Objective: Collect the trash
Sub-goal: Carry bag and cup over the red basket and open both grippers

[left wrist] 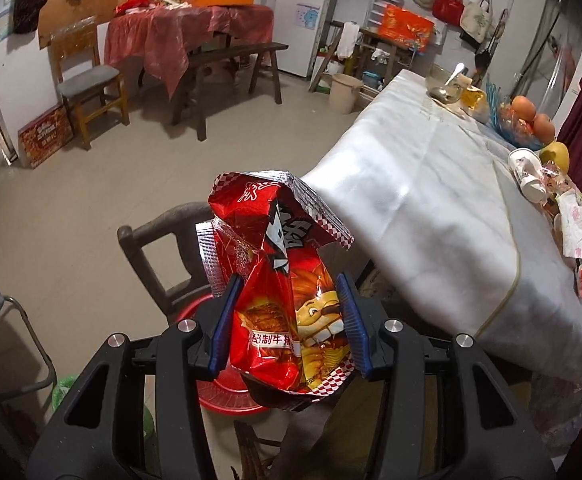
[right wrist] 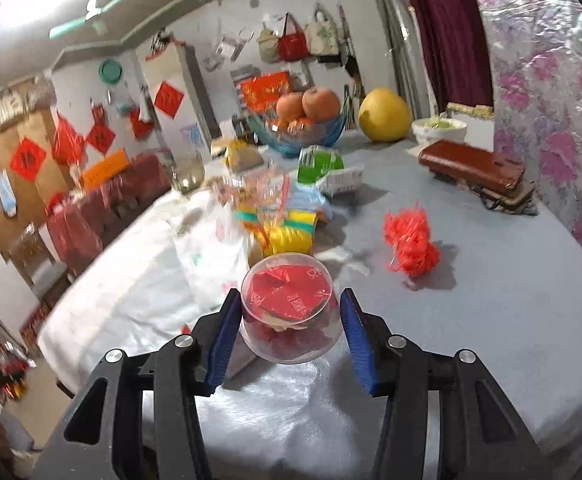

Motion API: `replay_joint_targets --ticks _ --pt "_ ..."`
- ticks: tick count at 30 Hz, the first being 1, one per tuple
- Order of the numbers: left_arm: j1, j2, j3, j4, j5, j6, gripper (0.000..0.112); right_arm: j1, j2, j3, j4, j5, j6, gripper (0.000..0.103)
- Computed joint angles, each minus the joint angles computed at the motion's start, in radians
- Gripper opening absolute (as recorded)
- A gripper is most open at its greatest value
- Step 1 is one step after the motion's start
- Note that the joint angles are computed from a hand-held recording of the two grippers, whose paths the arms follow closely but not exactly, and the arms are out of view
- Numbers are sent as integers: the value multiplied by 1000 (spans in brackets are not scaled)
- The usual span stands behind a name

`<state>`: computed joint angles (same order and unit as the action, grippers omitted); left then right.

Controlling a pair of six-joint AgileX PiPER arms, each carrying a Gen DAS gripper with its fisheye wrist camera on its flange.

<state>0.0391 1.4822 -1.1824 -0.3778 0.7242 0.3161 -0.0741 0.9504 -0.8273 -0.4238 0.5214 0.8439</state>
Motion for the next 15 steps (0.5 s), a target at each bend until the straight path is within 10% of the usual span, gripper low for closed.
replay_joint_targets --ticks 15 --pt "45 168 74 -49 -42 88 53 729 107 -194 -513 336 469 50"
